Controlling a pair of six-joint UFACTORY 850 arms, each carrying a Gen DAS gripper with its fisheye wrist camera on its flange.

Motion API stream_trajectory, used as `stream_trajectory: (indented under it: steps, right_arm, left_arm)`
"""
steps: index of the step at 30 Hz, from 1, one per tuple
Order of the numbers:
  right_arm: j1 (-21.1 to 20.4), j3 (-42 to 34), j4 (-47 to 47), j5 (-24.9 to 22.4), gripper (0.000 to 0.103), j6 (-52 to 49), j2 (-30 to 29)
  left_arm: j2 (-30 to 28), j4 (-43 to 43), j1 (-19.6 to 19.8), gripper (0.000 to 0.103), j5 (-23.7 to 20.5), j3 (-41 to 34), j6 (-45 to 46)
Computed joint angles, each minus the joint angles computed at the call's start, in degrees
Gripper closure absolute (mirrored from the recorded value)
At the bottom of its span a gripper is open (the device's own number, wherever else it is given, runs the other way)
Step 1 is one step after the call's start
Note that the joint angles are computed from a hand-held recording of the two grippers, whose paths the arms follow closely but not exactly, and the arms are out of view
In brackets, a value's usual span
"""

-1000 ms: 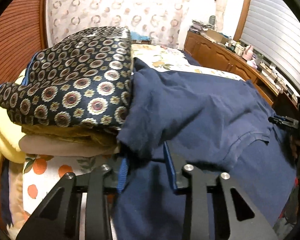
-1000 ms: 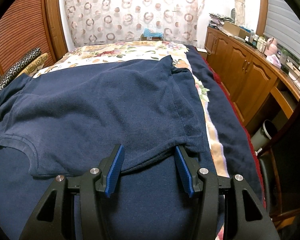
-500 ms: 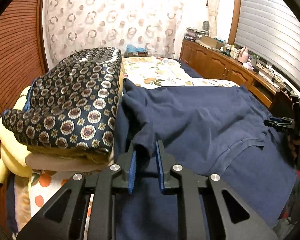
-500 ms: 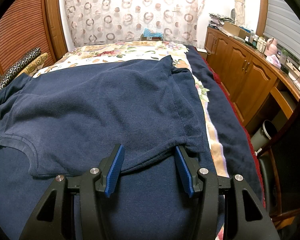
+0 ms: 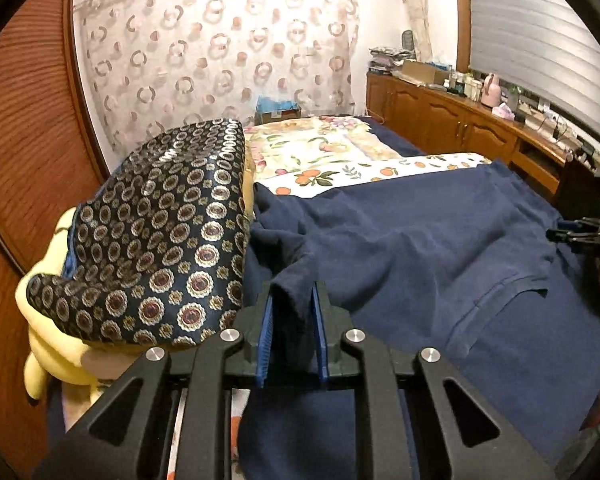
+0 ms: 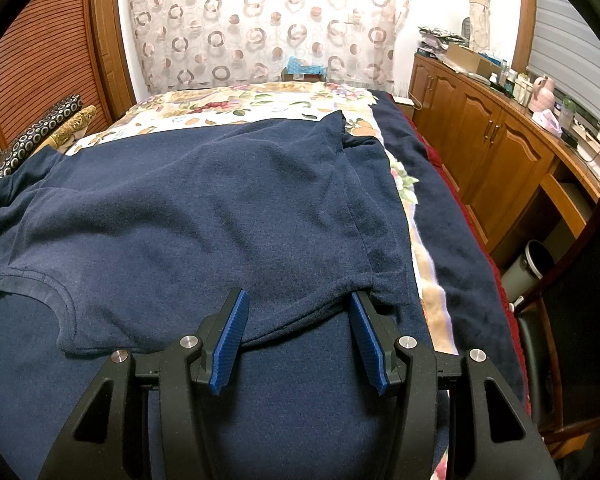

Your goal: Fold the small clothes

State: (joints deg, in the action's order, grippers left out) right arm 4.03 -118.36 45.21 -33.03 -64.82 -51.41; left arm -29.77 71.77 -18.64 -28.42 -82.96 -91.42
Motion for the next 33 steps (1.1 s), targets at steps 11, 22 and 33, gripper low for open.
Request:
stream_trajectory:
  steps: [11,22,33]
  right_arm:
    - [-0.9,-1.0,4.3,-3.4,0.1,-4.2,-0.4]
    - [-5.8,10.0,25.5,-11.2,0.101,-23.8,9.3]
    - [-12.4,20.1,23.5,-17.1,0.101,-29.3,17.2]
  left_arm:
    - [7.2,21.8,-1.2,0.097,1.9,7.4,-26.7]
    - [12.5,27.2,-2.8,0.097,0.4,14.6,-36.3]
    - [19.2,24.2,-5.6,0.097,0.2,23.3,-38.8]
